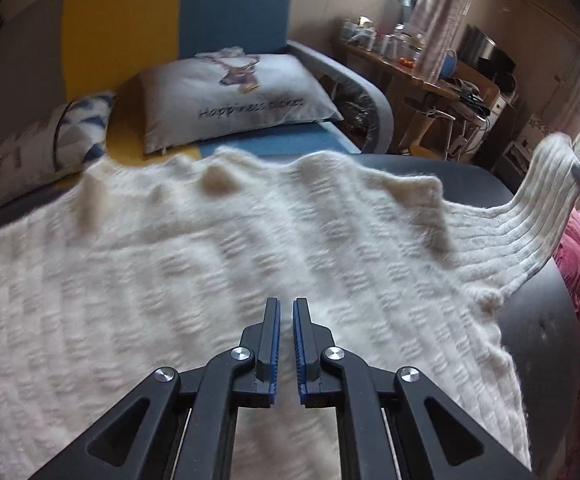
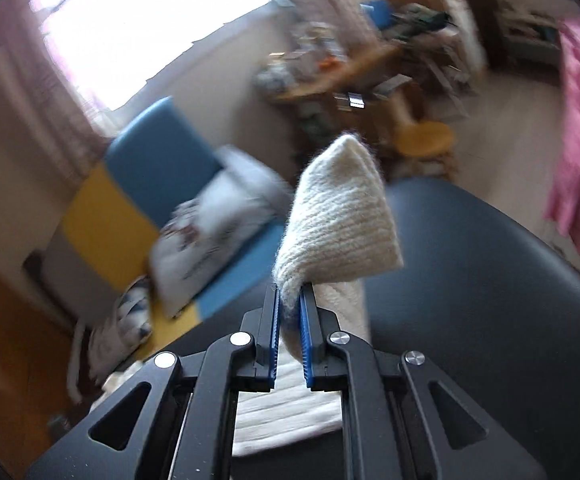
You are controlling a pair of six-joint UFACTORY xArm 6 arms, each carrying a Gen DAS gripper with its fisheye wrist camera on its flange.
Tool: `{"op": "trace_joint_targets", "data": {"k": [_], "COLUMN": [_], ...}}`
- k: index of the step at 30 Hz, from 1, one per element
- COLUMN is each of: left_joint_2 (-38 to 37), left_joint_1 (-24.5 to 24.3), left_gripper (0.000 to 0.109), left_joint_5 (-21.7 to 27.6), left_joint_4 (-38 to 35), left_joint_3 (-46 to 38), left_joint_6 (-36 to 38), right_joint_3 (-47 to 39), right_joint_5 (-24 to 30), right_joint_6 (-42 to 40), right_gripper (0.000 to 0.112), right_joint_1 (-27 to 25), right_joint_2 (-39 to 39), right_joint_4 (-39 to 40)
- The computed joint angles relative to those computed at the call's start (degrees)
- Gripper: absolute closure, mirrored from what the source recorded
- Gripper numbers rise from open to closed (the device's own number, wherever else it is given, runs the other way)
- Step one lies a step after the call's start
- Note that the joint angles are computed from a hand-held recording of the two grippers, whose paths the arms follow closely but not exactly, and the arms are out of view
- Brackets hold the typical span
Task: Fold clothes
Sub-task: 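Lay the sleeve across the sweater body and open the right gripper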
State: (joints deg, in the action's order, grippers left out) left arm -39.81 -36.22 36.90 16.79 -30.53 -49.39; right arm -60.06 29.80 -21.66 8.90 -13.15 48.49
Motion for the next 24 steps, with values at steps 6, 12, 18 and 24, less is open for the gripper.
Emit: {"op": "trace_joint_targets", "data": {"k": [6,12,18,24], "left_joint_2": [-9.8,-15.1,-18.2,-21.3], "left_joint_1": [3.4,4.3,4.6,4.3], "left_gripper": [0.102,0.101,0.094,0.091], "left_joint_5": [-1.7,-1.0,1.6,4.0], "left_joint_4": [-14.0,-20.6,-21.7,-22.7], "left_joint_3": [5.8,7.8,9.2,11.2], "left_joint_6": [7.0,11.0,11.2,10.5], "right_joint_3": [-0.5,-0.2,2.7,8.1], "right_joint_5": [0.8,-0.1,-0.7,-3.6], "right_joint_6": [0.6,4.1,8.6,14.8], "right_gripper": [0.103,0.103,0.103,0.091], "right_joint_1": [9.4,19.1,27.2,32.2], "right_joint_2": [-1.3,0.6,3.3,3.8], "right_joint_4": [-1.4,-5.8,-15.3,-25.5]}}
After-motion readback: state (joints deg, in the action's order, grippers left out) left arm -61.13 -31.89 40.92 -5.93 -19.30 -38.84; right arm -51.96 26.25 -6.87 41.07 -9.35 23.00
